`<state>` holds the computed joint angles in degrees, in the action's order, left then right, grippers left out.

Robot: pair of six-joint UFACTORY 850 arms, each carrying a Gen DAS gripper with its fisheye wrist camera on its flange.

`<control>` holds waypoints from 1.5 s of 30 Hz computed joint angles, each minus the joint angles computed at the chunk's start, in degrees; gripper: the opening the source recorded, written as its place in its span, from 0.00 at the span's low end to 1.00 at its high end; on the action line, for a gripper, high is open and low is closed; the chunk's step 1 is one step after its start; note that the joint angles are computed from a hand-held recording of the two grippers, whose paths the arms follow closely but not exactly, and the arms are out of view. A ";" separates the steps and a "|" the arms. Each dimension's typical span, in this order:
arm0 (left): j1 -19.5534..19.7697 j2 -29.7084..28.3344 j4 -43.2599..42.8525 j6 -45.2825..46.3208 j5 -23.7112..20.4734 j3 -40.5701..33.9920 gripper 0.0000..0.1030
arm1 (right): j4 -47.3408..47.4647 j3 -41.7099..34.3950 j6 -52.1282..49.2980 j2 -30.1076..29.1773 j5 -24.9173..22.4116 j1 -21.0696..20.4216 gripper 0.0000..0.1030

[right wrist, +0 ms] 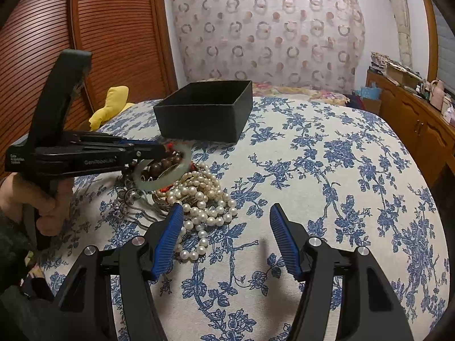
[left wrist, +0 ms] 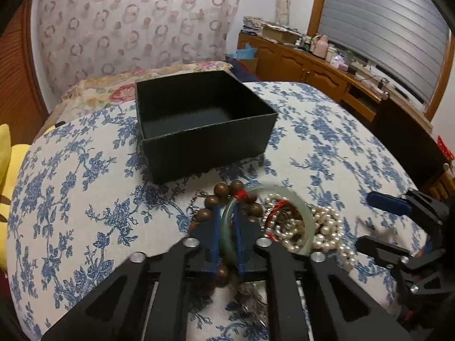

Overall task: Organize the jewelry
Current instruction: 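Grasp the green jade bangle with the left tool while the right tool grasps the pearl necklace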

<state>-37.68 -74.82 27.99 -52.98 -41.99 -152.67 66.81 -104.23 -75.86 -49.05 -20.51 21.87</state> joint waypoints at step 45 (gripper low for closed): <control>-2.69 16.95 27.17 -33.39 10.21 30.36 0.06 | -21.85 -23.52 20.21 -12.79 -19.82 -0.51 0.09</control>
<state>-40.37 -57.87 55.16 -86.37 -31.78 -122.30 44.96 -127.75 -55.65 -61.84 -40.33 21.36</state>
